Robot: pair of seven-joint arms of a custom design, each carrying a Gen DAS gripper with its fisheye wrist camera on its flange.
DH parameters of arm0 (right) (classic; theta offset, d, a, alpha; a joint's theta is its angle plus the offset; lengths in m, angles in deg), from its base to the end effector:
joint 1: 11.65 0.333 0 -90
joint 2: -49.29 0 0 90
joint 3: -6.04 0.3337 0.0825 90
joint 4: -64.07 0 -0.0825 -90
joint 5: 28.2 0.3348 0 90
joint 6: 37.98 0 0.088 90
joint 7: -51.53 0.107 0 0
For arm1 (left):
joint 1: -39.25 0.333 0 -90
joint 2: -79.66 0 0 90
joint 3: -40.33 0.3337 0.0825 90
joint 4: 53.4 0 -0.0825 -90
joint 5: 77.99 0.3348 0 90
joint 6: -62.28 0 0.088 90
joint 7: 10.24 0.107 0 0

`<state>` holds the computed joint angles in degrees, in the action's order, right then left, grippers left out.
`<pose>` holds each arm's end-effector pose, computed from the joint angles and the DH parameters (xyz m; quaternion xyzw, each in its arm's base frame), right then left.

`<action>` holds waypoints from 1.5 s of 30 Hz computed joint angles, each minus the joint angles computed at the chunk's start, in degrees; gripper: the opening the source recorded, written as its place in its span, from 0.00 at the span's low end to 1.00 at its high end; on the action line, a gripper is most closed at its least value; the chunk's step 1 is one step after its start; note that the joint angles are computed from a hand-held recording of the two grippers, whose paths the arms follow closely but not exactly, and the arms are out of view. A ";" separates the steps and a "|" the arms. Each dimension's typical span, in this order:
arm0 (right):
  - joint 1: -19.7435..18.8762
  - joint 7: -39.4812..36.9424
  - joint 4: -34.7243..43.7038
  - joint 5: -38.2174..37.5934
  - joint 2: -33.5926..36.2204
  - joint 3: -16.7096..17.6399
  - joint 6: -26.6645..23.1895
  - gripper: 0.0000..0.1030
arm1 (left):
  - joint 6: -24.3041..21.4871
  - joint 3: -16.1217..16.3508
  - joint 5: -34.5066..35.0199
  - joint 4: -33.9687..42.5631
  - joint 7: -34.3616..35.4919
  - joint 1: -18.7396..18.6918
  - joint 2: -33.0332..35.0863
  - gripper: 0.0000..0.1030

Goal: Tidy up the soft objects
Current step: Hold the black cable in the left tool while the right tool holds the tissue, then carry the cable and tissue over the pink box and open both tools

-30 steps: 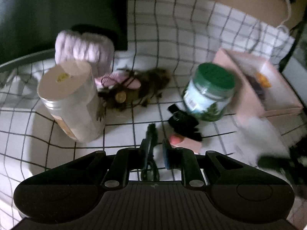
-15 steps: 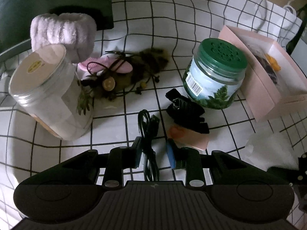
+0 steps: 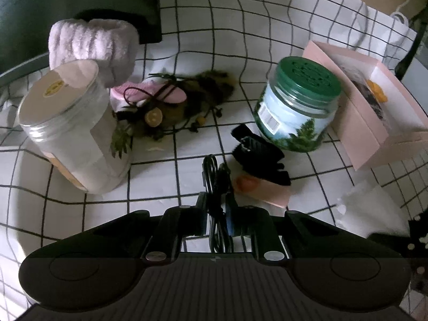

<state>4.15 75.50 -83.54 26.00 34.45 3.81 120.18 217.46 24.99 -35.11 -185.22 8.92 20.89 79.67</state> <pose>0.4064 0.0626 0.4378 -0.8298 0.4528 -0.0987 0.3110 0.4061 -0.2994 0.4346 -0.6855 0.6689 -0.2144 0.1918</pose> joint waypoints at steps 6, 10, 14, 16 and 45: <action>1.04 -2.27 0.38 1.90 -0.75 -0.08 0.72 0.12 | -0.16 -0.35 1.36 -2.53 -2.18 0.43 -3.57 0.16; 1.51 -2.42 3.14 2.39 -0.31 -0.07 -1.45 0.12 | -2.00 -1.02 2.49 -3.05 -3.56 1.55 -8.31 0.16; 2.02 -4.20 10.82 6.10 0.69 -0.90 -6.43 0.12 | -5.22 -2.42 6.02 0.74 -2.28 3.63 -12.77 0.16; 1.53 -3.96 16.41 8.22 1.80 -1.30 -9.58 0.12 | -7.27 -2.85 7.56 4.47 -0.60 4.75 -13.52 0.16; -16.27 1.42 29.82 13.90 14.32 -3.88 -7.91 0.49 | -5.12 -4.25 -22.08 47.16 32.78 -4.64 26.19 0.19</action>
